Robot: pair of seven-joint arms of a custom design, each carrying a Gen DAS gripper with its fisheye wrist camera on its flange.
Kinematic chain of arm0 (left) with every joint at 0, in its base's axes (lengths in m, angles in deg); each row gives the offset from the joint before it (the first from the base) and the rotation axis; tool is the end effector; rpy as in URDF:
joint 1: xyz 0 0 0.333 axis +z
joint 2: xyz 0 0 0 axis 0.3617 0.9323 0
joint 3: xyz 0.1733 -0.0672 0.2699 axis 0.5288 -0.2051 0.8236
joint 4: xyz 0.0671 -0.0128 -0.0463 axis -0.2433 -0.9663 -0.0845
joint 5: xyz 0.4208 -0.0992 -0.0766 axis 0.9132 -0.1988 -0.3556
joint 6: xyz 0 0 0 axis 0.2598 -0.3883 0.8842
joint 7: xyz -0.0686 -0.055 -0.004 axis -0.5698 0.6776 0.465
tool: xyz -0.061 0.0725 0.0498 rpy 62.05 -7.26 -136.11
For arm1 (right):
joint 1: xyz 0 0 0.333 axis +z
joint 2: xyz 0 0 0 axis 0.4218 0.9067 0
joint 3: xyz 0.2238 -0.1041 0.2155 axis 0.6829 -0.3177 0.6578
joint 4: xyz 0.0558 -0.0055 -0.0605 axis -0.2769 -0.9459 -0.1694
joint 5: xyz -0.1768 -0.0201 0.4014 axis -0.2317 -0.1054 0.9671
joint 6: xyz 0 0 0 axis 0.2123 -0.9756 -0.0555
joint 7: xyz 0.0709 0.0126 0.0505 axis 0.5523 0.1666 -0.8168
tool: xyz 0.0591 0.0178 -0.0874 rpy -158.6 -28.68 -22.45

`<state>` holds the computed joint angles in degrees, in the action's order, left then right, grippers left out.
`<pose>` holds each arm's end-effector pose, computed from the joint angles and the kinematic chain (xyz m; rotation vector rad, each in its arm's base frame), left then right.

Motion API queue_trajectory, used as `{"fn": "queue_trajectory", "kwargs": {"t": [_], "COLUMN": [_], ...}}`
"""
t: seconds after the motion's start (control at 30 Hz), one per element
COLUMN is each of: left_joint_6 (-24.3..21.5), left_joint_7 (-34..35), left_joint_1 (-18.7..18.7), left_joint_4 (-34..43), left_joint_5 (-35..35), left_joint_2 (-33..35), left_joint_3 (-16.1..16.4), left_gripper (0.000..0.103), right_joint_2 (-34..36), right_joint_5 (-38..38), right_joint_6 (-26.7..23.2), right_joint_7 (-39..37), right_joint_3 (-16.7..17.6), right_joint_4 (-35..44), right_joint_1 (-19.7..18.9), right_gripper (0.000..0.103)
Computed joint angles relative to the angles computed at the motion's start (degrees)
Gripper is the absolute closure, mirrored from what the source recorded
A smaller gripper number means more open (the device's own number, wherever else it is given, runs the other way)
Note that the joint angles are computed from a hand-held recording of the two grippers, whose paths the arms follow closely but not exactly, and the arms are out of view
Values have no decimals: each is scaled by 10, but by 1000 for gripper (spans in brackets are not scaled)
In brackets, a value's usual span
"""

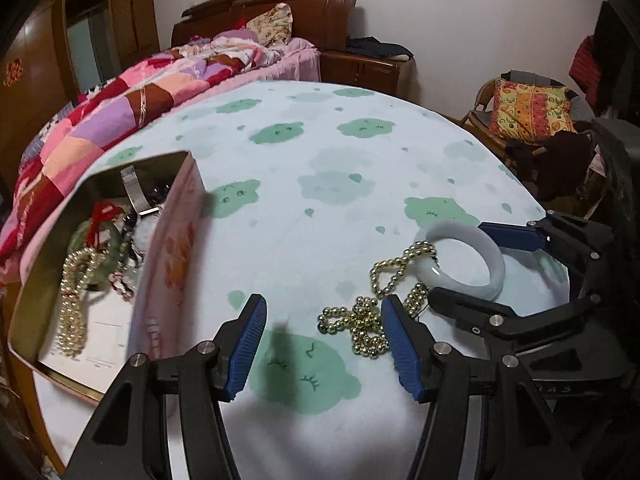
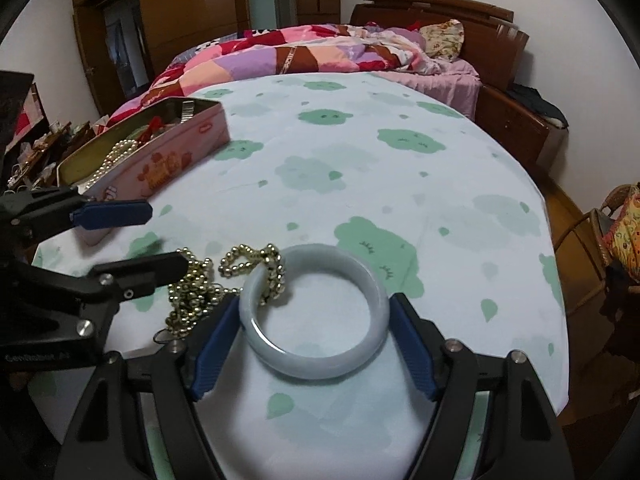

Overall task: Organize jewelry
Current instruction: 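Grasp the white jade bangle with the right tool while the left tool grasps the gold chain, then carry the gold chain into the tin while the right tool carries the white bangle there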

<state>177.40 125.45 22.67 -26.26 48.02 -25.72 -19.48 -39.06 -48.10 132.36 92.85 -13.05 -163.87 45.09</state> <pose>0.6847 -0.1046 0.5153 -1.2078 2.4494 -0.8697 0.6528 0.2492 0.5083 -1.8350 1.7414 -0.5957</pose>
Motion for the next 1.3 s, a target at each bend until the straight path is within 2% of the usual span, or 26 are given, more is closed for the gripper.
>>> {"fn": "queue_trajectory", "kwargs": {"t": [0.13,0.33,0.47,0.57,0.63,0.77,0.83,0.87,0.9,1.07,1.3], "left_joint_6": [-7,-4,-10,5,17,11,13,11,8,-7,10], "left_joint_7": [-25,-15,17,28,0,-7,5,12,19,50,91], "left_joint_1": [-6,3,6,1,-4,4,6,7,7,10,19], "left_joint_4": [2,3,-1,-7,0,9,6,7,7,4,-3], "left_joint_5": [38,22,4,6,22,23,19,16,12,-9,-85], "left_joint_2": [7,12,7,4,14,22,20,20,20,13,-16], "left_joint_3": [3,-2,-8,-7,-1,-5,-9,-11,-12,-13,-4], "left_gripper": [43,41,61,64,64,65,72,78,90,93,94], "right_joint_2": [-4,-6,-9,-11,-12,-18,-20,-21,-22,-29,-34], "right_joint_5": [-8,-5,-8,-16,-26,-40,-44,-46,-46,-46,-67], "right_joint_6": [4,8,12,10,5,3,3,5,6,19,24], "right_joint_7": [9,7,13,22,33,50,58,61,62,65,80], "right_joint_3": [-3,0,0,-2,-4,-5,-5,-5,-5,-1,0], "right_joint_4": [-5,-9,-12,-13,-14,-20,-22,-23,-25,-31,-26], "right_joint_1": [1,-2,-2,-2,-2,-6,-9,-10,-11,-16,-18], "right_gripper": [26,26,26,26,26,26,26,26,26,26,26]}}
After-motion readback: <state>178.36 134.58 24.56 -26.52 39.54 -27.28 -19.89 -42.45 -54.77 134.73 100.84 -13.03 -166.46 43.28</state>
